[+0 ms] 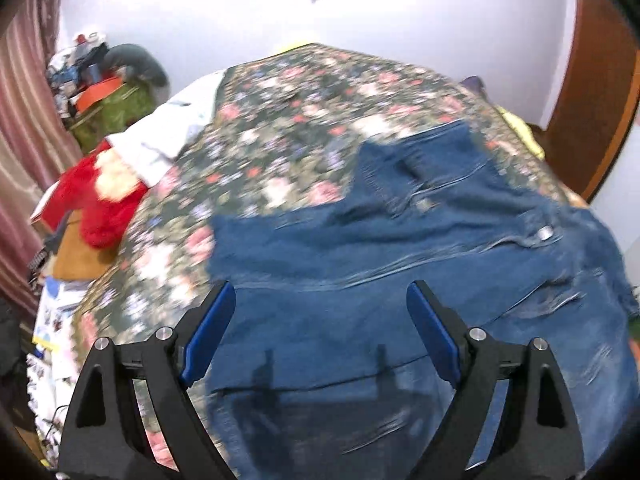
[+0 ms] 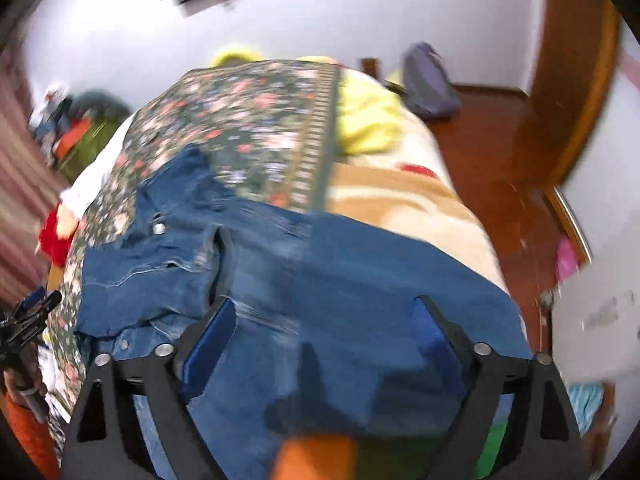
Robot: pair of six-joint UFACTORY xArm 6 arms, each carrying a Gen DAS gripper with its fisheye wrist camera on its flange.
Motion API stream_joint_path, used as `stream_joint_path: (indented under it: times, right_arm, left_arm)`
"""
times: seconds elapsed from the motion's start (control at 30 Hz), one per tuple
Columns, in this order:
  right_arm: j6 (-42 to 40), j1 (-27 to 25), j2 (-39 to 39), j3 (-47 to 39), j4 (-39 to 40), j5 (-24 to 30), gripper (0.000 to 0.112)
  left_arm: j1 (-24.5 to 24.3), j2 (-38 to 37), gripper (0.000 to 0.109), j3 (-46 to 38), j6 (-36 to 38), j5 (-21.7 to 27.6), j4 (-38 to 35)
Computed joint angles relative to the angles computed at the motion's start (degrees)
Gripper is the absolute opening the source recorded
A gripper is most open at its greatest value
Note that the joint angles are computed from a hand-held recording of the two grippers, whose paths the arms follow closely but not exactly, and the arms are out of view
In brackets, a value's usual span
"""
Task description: Fold large clothes
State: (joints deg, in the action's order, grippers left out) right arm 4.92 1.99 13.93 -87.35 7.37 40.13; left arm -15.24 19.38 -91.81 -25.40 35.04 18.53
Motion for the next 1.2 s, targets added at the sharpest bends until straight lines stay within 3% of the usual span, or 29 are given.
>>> stream_joint_path:
  times: [0.13,0.23,0.5,0.67,0.73,0.8,0.83,0.9,1.0,1.2]
  right_arm:
    - [2.52,-4.73,-6.11,8.71,-2.07,-0.27,0.092]
    - [2.35,-8.69,-8.28,13.45,1.50,0.30,0.092]
    - [-2.08,-17.00,-7.33,20.71,23.49,0.88,0.092]
    - [-4.55,-17.71,-4.12,20.13,31.92,-1.45,0.091]
    - [-4.08,-17.39,-2.93,19.63,33.49,-3.39,0.079]
    - [-2.03,-17.29,-0.67,17.82,33.52,-4.23,0.059]
    - [-2.37,-17.31,0.16,16.86,33.75,-4.00,0.055]
    - [-1.04,-16.36,0.98,15.00,30.60,-5.33,0.034]
    - [1.03,-14.73,0.07,13.90,24.73,-8.81,0.022]
    - [-1.34,-10.79,-1.62,7.79,23.11,-12.91,0.016]
  left_arm:
    - [-2.77,5.95,0.088,-8.58,1.71,2.64,-1.42]
    - [-4.49,10.50,0.088,-14.58,3.80,4.78,-3.83]
    - [-7.39,26.72,0.088,-35.86,6.82,16.80,-6.35]
    - [-7.94,34.26,0.088,-45.91,8.03,22.85,-8.70]
    - [-7.57,34.18,0.088,-45.54,8.31,22.60,-9.96]
    - [-7.27,32.60,0.088,-42.88,7.88,21.24,-10.68]
    - [-7.19,31.95,0.088,-41.79,7.71,20.82,-10.57]
    - [-7.09,29.54,0.088,-37.83,7.36,18.93,-9.81]
    - [-7.09,25.40,0.088,-31.41,6.20,15.74,-8.13]
    - [-6.56,15.49,0.088,-17.82,4.33,8.36,-4.37]
